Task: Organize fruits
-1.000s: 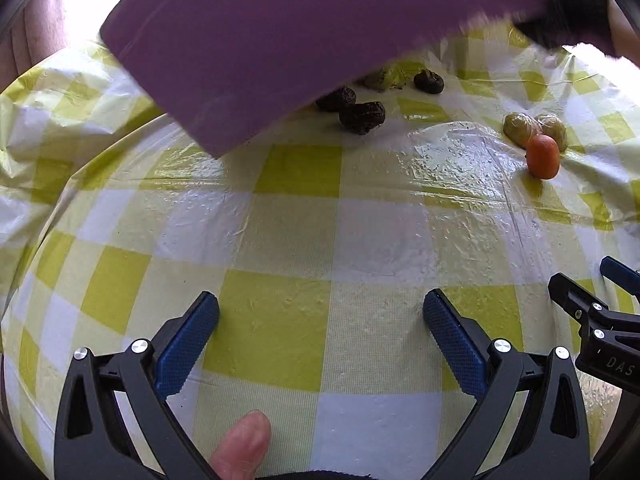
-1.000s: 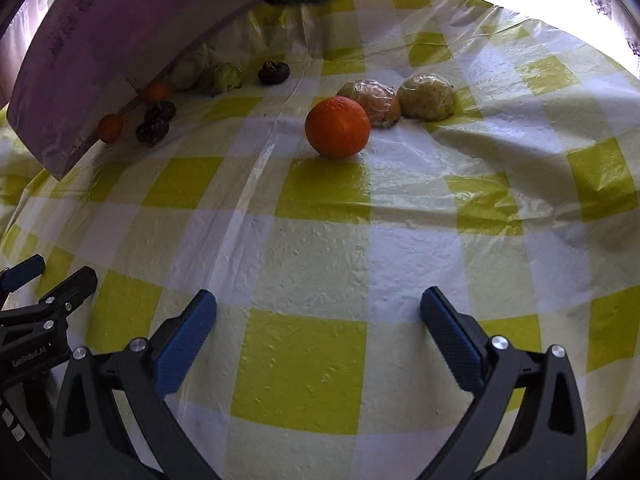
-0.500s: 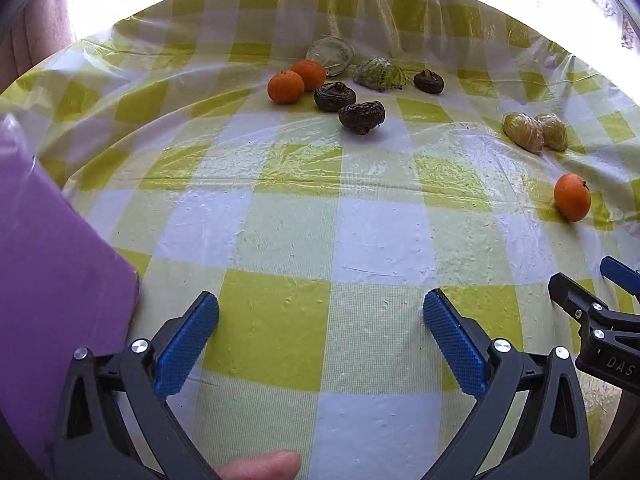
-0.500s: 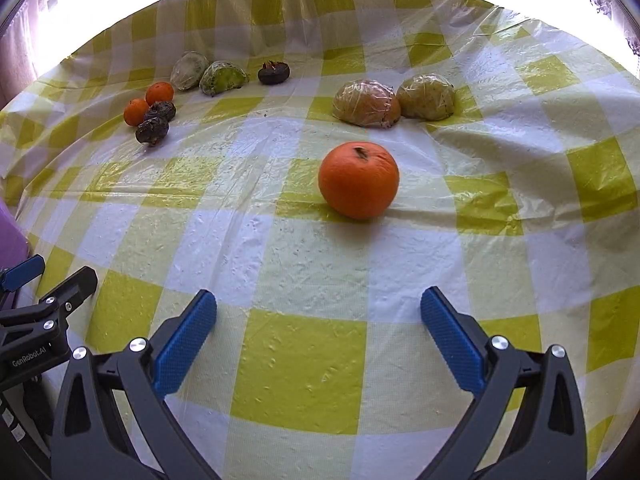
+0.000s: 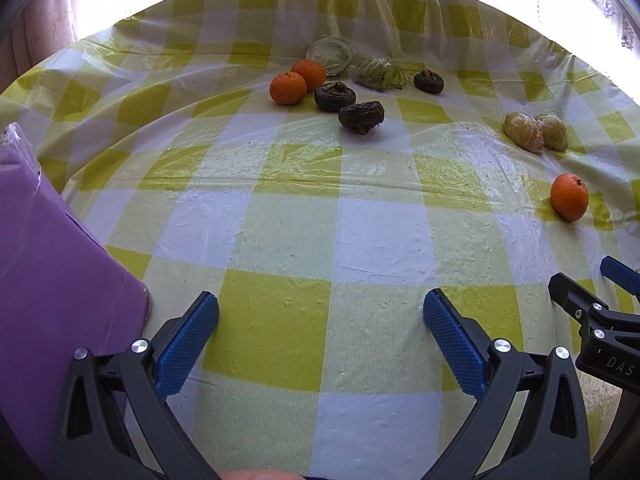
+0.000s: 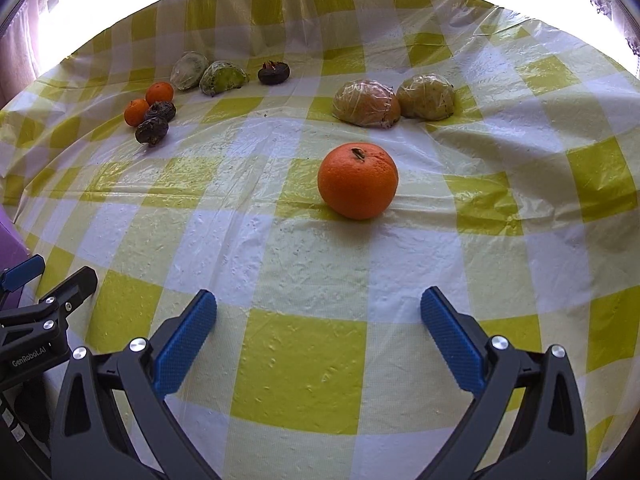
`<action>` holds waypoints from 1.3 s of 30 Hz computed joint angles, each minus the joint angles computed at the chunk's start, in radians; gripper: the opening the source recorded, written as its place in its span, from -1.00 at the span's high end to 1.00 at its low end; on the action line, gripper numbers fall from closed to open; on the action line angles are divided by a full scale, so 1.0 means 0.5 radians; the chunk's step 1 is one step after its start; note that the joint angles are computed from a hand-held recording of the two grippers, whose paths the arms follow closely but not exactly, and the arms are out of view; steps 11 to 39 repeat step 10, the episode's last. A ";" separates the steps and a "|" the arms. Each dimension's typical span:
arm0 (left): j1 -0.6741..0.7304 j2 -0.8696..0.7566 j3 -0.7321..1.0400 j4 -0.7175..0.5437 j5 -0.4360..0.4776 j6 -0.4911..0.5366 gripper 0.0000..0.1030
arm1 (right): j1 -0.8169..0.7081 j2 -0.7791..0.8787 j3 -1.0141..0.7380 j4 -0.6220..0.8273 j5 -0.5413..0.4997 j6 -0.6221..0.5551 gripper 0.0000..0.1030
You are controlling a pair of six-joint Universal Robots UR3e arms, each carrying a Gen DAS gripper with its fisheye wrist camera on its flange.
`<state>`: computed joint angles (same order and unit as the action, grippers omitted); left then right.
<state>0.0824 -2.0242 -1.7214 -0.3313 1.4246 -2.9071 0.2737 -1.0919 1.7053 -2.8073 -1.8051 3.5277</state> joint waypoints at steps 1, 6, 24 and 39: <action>0.003 0.007 -0.009 0.003 -0.003 0.001 -0.92 | 0.001 0.001 -0.004 0.003 -0.001 -0.001 -0.97; 0.005 0.004 -0.004 -0.002 -0.006 0.002 -0.92 | 0.002 0.002 -0.009 0.007 -0.003 -0.002 -0.97; 0.001 0.004 -0.004 -0.002 -0.003 -0.001 -0.92 | 0.000 0.002 -0.012 0.010 -0.001 -0.003 -0.97; 0.001 0.004 -0.004 -0.002 -0.003 -0.001 -0.92 | 0.000 0.002 -0.012 0.010 -0.001 -0.003 -0.97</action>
